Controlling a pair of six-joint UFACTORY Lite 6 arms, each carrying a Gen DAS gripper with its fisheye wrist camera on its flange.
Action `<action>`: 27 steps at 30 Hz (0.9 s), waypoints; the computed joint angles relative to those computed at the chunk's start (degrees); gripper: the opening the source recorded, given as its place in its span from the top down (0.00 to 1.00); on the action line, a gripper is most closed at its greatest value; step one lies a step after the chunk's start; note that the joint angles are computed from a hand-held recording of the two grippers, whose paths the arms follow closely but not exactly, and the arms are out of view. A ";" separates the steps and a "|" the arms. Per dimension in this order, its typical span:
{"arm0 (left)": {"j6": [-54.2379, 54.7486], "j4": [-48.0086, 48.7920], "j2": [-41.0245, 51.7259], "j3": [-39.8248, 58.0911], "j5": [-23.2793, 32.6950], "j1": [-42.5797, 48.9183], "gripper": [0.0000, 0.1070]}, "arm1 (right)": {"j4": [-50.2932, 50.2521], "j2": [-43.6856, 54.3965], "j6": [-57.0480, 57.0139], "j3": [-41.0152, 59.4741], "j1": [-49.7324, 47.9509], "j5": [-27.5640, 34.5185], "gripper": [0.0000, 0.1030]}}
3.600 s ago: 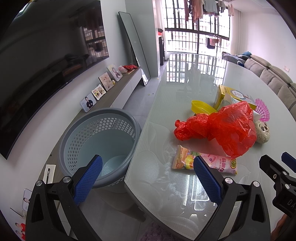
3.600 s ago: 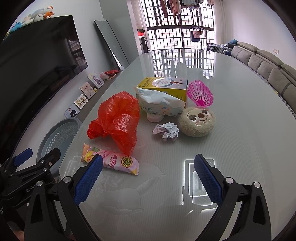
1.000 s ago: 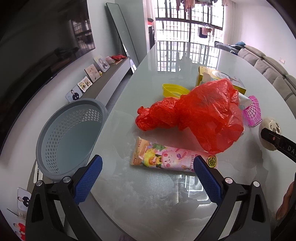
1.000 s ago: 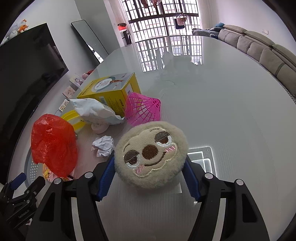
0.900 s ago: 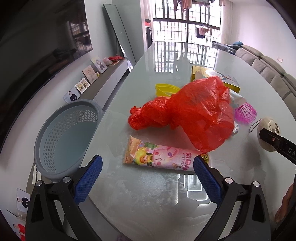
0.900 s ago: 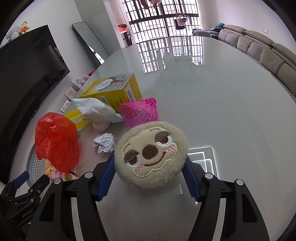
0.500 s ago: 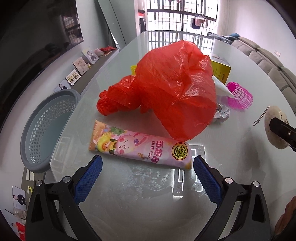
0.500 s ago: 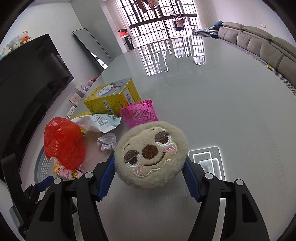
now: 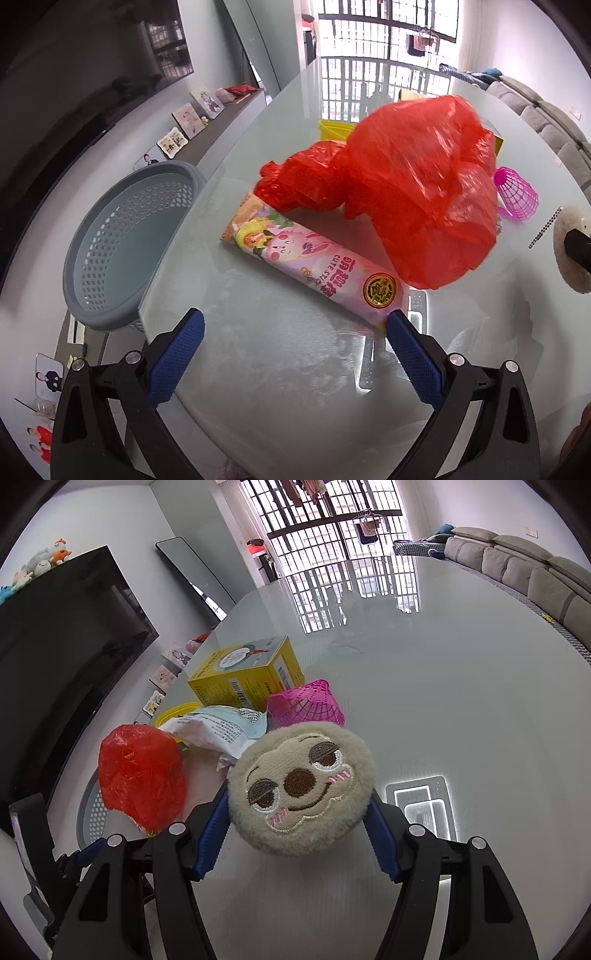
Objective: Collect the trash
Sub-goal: 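Close the left tool on the pink snack packet and lift it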
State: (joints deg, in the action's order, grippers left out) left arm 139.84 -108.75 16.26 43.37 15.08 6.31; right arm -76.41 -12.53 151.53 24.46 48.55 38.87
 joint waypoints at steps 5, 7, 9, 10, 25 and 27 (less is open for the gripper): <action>-7.50 8.91 1.87 3.26 0.29 4.98 0.09 | 1.22 1.20 -0.94 1.81 1.76 1.35 0.37; -10.70 12.57 2.61 4.57 0.94 6.89 0.09 | 1.84 1.50 -2.26 2.73 1.79 1.60 0.37; -14.76 16.50 3.10 5.87 1.65 8.09 0.09 | 2.16 1.72 -3.14 3.39 1.97 1.91 0.37; -16.39 17.98 3.10 6.21 1.98 8.50 0.09 | 2.35 1.82 -3.73 3.79 1.92 2.02 0.37; -36.56 28.30 3.39 10.16 0.02 0.30 0.10 | -0.36 -0.88 -1.91 0.65 -0.79 0.17 0.37; -38.58 29.12 4.77 10.98 -0.88 -0.66 0.09 | -1.66 -1.32 -1.14 -0.12 -1.78 -1.06 0.37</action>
State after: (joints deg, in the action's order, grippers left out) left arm 101.26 -79.63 21.03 54.35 14.20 5.64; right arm -78.07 -13.84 150.39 24.33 46.77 37.82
